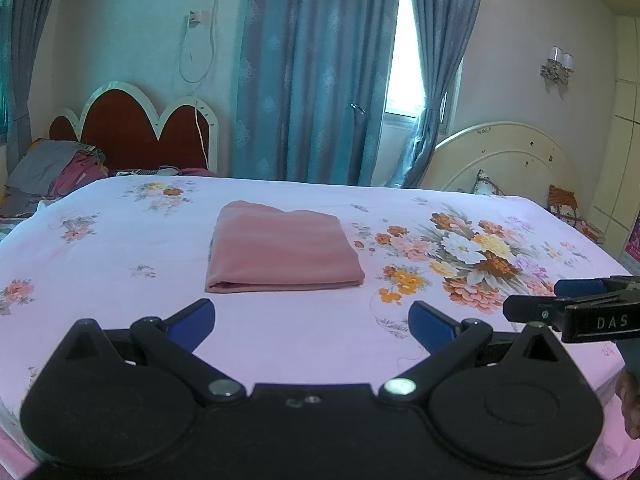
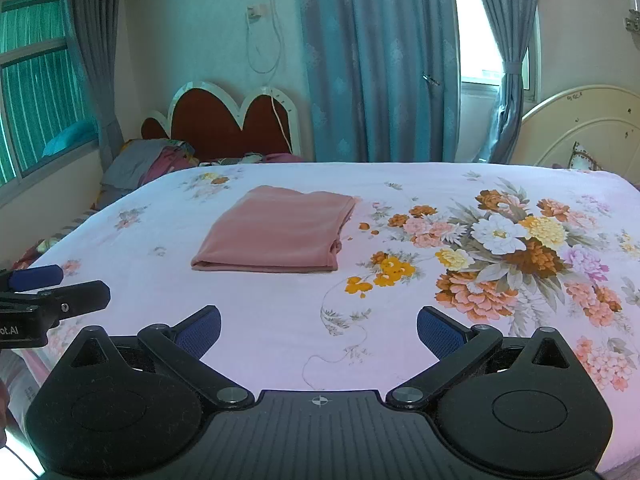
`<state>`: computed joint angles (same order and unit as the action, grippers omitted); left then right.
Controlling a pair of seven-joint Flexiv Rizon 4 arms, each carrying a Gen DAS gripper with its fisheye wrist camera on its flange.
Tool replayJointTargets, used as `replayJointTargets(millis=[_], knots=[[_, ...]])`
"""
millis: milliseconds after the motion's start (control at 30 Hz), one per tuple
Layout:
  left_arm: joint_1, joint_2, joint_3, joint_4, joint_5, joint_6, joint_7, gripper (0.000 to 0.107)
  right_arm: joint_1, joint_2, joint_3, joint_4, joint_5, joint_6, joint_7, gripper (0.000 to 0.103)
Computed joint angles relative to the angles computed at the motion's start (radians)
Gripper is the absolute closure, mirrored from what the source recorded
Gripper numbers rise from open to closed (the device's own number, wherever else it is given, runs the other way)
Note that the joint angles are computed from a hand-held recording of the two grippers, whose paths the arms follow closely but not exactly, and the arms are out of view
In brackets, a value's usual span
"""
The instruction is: Fold small clothes
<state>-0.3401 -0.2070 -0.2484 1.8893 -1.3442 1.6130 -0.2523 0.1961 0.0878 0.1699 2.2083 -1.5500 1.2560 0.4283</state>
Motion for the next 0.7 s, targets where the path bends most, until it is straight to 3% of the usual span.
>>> replayJointTargets(millis=[700], knots=[[0.007, -0.010, -0.004, -0.013, 0.001, -0.003, 0.003, 0.004, -0.003, -0.025, -0.010, -0.028, -0.019, 0.018, -0.001, 0.000]])
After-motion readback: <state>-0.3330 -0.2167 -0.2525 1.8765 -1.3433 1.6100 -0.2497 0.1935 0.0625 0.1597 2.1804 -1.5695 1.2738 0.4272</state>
